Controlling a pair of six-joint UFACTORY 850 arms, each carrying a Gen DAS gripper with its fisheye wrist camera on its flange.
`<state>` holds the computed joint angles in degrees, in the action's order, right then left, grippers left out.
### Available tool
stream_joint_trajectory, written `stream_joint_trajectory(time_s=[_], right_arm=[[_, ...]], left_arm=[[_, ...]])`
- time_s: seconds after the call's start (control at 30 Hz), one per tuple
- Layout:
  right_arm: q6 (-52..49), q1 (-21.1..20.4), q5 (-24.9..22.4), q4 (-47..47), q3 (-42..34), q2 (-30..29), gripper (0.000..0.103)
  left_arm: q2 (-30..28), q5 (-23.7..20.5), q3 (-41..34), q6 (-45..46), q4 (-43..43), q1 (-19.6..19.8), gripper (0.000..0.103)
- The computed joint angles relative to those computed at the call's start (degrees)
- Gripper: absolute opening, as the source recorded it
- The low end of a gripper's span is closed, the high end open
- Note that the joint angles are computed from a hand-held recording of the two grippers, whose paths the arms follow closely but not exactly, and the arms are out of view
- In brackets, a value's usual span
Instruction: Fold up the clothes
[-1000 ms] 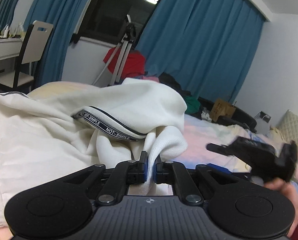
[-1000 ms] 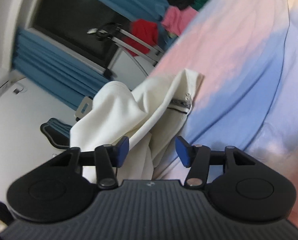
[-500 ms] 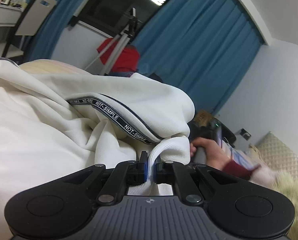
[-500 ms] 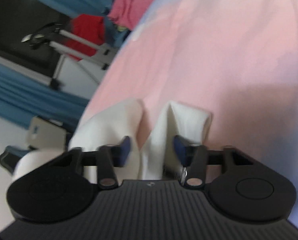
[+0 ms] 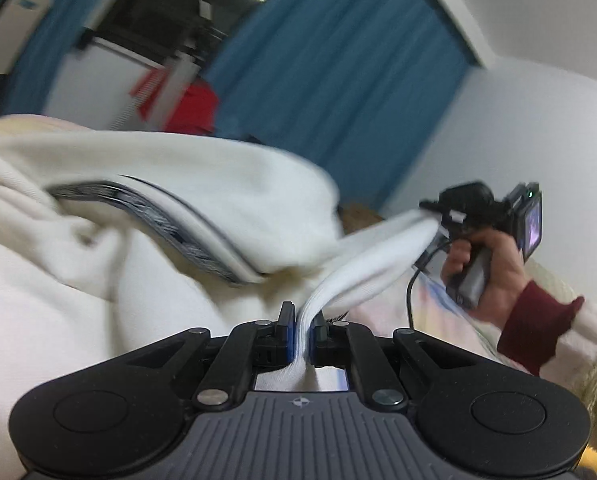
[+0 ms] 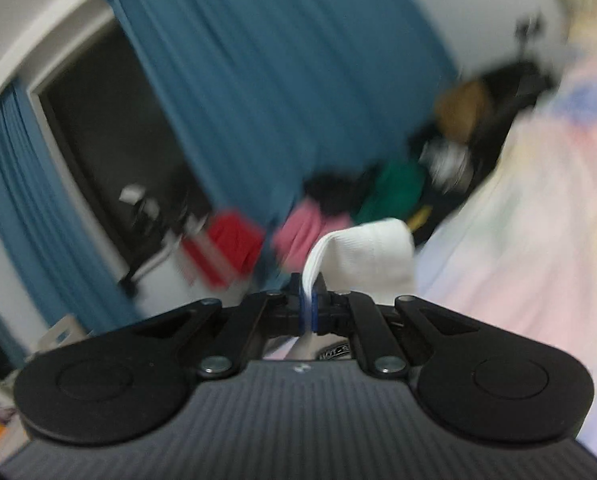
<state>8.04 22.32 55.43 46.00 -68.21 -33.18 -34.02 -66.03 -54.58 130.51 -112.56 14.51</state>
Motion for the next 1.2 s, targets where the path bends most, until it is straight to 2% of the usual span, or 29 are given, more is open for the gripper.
stream_joint_trajectory(time_s=[0.07, 0.1, 0.27, 0.37, 0.5, 0.6, 0.7, 0.8, 0.93, 1.0, 1.07, 1.1, 1.13, 1.17, 1.2], right_arm=[[3.6, -0.2, 0.5, 4.5, 6.4, 2.1, 0.006], [8.2, -0.8, -0.8, 3.7, 10.3, 3.7, 0.006], [38.2, -5.6, -15.5, -2.6, 21.4, 6.5, 0.007], [52.6, -7.1, -12.7, -14.1, 25.6, 7.3, 0.007], [48.6, -6.9, -12.4, -16.3, 26.2, 7.3, 0.009], [52.6, -7.8, -14.3, -19.9, 24.6, 5.6, 0.011], [59.1, -10.3, -14.3, -28.1, 23.6, 4.0, 0.012], [58.0, -10.8, -14.8, -30.3, 22.3, 2.4, 0.012], [52.0, -11.1, -14.9, -25.2, 19.8, 1.8, 0.012], [46.8, -11.0, -13.8, -20.5, 19.1, 1.9, 0.007], [40.8, -10.5, -12.1, -14.7, 18.8, 2.8, 0.007], [39.1, -10.2, -11.3, -12.0, 18.9, 3.2, 0.006], [36.4, -9.8, -10.6, -8.6, 18.5, 3.4, 0.006], [34.7, -9.5, -9.5, -6.1, 18.7, 4.0, 0.006], [33.5, -9.1, -7.8, -3.6, 19.3, 4.3, 0.006]], left_arm=[[0.5, 1.3, 0.9, 3.1, 0.2, -1.1, 0.007], [0.6, 2.6, 1.1, 4.0, 0.3, -1.6, 0.007], [1.8, 7.9, 3.0, 6.9, -0.4, -3.6, 0.007], [2.8, 9.9, 4.0, 7.8, -1.3, -4.2, 0.008], [3.2, 11.2, 4.7, 8.3, -2.8, -4.7, 0.008], [4.2, 11.9, 5.4, 8.6, -3.6, -4.8, 0.008], [4.9, 12.2, 6.0, 9.2, -4.1, -4.9, 0.009], [5.1, 12.5, 6.5, 10.8, -4.6, -5.1, 0.009], [5.2, 12.2, 6.5, 10.5, -4.2, -4.9, 0.009], [5.1, 11.9, 6.2, 9.9, -3.7, -4.9, 0.011], [5.1, 10.9, 5.8, 8.7, -1.5, -4.7, 0.016], [5.2, 10.5, 5.6, 8.0, -0.2, -4.6, 0.026], [5.7, 10.8, 5.6, 6.7, 1.2, -4.5, 0.04], [6.1, 11.1, 5.5, 5.3, 2.5, -4.4, 0.047], [6.6, 11.4, 5.5, 4.0, 3.9, -4.4, 0.059]])
